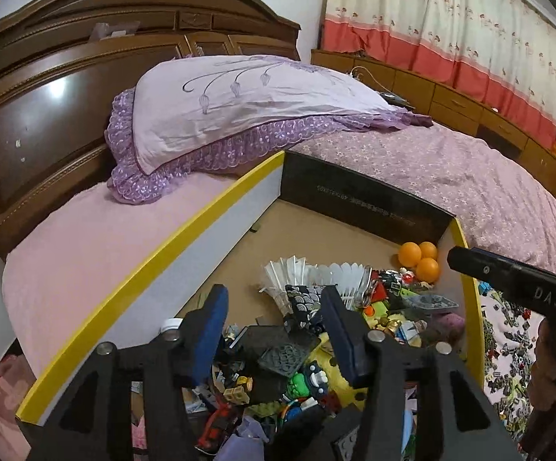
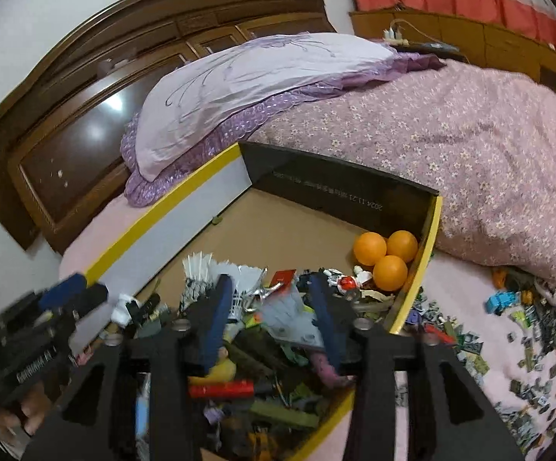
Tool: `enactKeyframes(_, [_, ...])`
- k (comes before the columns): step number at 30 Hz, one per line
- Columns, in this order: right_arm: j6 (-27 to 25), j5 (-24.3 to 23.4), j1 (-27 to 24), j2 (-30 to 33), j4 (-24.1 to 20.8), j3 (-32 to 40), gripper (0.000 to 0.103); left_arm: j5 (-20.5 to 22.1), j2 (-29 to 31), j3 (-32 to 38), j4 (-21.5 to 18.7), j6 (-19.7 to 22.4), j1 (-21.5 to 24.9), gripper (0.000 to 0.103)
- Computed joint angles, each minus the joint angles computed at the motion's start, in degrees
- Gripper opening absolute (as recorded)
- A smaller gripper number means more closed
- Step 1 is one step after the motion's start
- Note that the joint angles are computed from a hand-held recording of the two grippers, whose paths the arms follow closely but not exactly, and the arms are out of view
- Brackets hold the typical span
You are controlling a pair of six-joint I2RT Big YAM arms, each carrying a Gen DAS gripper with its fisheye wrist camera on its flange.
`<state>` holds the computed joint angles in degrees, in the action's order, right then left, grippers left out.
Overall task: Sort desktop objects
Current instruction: 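Carry the wedge and blue plate into the yellow box and open both tools, then move both open tools back over the Lego pile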
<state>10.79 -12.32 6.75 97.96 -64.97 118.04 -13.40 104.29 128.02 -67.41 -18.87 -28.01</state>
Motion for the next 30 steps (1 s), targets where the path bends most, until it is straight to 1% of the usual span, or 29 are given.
enactKeyframes(2, [0.5,-0.96,-0.23,0.2,0.1,0.09,0.051,0.27,-0.08,-0.26,-0.11,-0.27,0.16,0.051])
enactKeyframes(6, [-0.44,-1.45,-0.22,-0.13,0.2,-0.7,0.051,0.47,-0.16,-0.45,-0.41,-0.69,0.14,0.051])
enactKeyframes(17, [-0.27,-2.99,-0.25,-3.64,1.01,-4.02,0.051,-2.03,-2.59,-2.39,0.48,1.34,-2.03,0.051])
enactKeyframes(23, [-0.39,-4.43,-0.2,-6.89,0.99,-6.81,0.051,-2.46,-5.24,-5.11,0.76,0.68,-3.61,0.051])
enactKeyframes(26, [-0.13,-5.07,-0.3,-9.52,1.41,-9.39,0.051,-2.54,-6.99,-6.91,1.37,0.34,-4.82,0.051])
enactKeyframes(30, [0.63,-7.7,-0.99,-13.31,1.84,-13.2,0.051,-3.06,-8.66,-8.34,1.68,-0.16,-6.51,0.051])
